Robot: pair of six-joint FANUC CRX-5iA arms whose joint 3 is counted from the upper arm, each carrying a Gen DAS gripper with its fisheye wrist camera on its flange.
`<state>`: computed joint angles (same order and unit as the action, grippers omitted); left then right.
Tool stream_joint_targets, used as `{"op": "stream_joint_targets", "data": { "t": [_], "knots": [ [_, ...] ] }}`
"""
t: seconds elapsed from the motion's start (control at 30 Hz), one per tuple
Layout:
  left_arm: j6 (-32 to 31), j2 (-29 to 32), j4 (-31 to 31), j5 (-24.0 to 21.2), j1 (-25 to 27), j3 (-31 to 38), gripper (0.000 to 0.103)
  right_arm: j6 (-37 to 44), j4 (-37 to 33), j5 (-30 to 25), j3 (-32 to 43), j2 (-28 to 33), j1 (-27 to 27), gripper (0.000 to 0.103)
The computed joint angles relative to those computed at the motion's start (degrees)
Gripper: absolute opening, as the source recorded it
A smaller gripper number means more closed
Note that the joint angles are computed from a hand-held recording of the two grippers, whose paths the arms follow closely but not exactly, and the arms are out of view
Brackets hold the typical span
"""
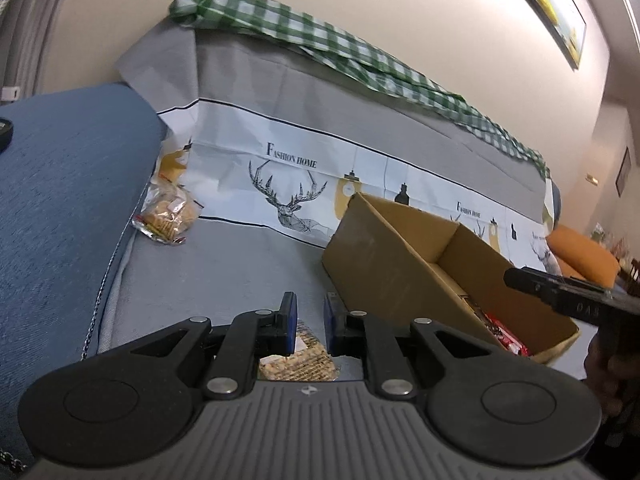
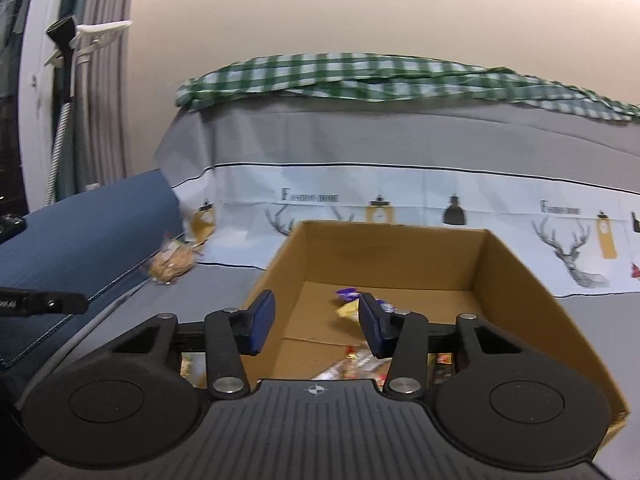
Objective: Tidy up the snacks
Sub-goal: 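Move both tools back toward the nut cluster bar and cookie bag, then grasp the nut cluster bar with the right tool while the left tool grasps the clear cookie bag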
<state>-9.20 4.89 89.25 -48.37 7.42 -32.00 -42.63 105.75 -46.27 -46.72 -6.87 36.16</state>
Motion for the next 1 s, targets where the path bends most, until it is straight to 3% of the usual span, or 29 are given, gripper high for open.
{"op": "stream_joint_targets", "data": {
  "t": [0.23, 0.4, 0.63, 0.73, 0.8, 1.0],
  "knots": [
    [5.3, 1.3, -1.4, 1.1, 0.2, 1.9, 0.034, -1.1, 7.2, 1.8, 2.8, 3.7, -0.3, 0.048],
    [8.4, 1.8, -0.5, 1.8, 0.5, 2.1, 0.042, -3.0, 16.8, 3.1, 5.9, 8.2, -0.3, 0.049],
    [12.1, 1.8, 0.4, 5.2, 0.1, 2.3, 0.055, -5.3, 27.4, 10.6, 11.3, 14.2, -2.2, 0.075],
    [12.6, 1.7, 0.1, 7.0, -0.4, 2.4, 0.06, -2.5, 24.1, 10.6, 13.2, 17.4, -1.4, 0.085],
    [12.8, 1.7, 0.0, 8.2, -0.9, 2.5, 0.06, 0.5, 18.8, 9.7, 14.7, 19.4, -0.5, 0.085],
    [13.3, 1.7, 1.2, 13.2, -2.9, 2.6, 0.063, 4.2, 7.3, 15.2, 18.6, 22.6, -1.2, 0.092]
  ]
}}
